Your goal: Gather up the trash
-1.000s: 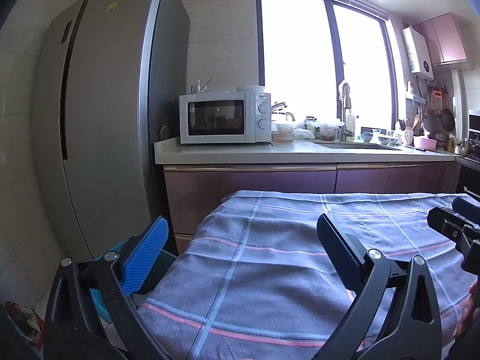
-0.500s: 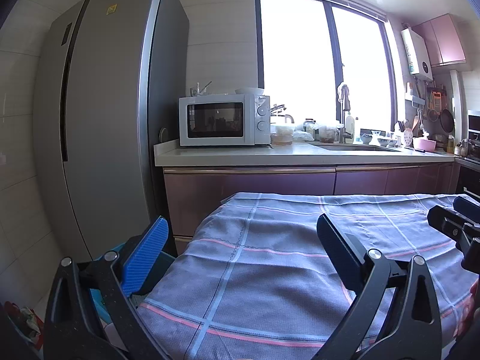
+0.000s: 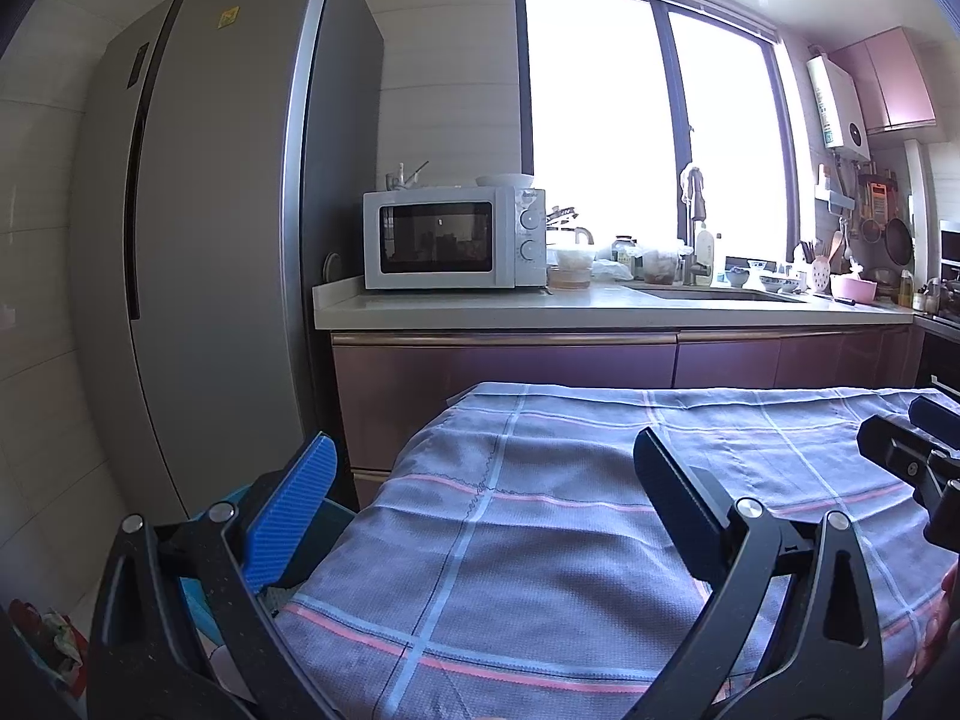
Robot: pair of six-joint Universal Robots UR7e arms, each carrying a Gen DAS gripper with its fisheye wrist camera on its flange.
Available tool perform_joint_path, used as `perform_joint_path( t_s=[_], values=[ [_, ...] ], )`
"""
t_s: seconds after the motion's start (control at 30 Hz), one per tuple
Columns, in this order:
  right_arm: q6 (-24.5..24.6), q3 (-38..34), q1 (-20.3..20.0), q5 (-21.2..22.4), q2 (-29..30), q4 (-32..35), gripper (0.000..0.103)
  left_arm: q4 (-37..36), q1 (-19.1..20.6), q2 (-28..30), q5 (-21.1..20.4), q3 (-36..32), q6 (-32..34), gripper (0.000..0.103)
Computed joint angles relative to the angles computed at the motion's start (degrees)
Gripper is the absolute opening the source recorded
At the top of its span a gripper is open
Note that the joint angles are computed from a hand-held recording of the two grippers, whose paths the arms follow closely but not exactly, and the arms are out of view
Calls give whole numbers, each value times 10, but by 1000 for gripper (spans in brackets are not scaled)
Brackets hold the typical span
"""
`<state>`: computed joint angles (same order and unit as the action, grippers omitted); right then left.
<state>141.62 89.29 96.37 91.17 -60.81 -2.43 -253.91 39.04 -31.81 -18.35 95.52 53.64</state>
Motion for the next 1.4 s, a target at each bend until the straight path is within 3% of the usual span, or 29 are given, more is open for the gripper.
perform_joint_path(
  t_s=[1.4],
  values=[
    [9,-6,-1,5,8,0,96,8,2,5,6,-2,-9,98]
  ],
)
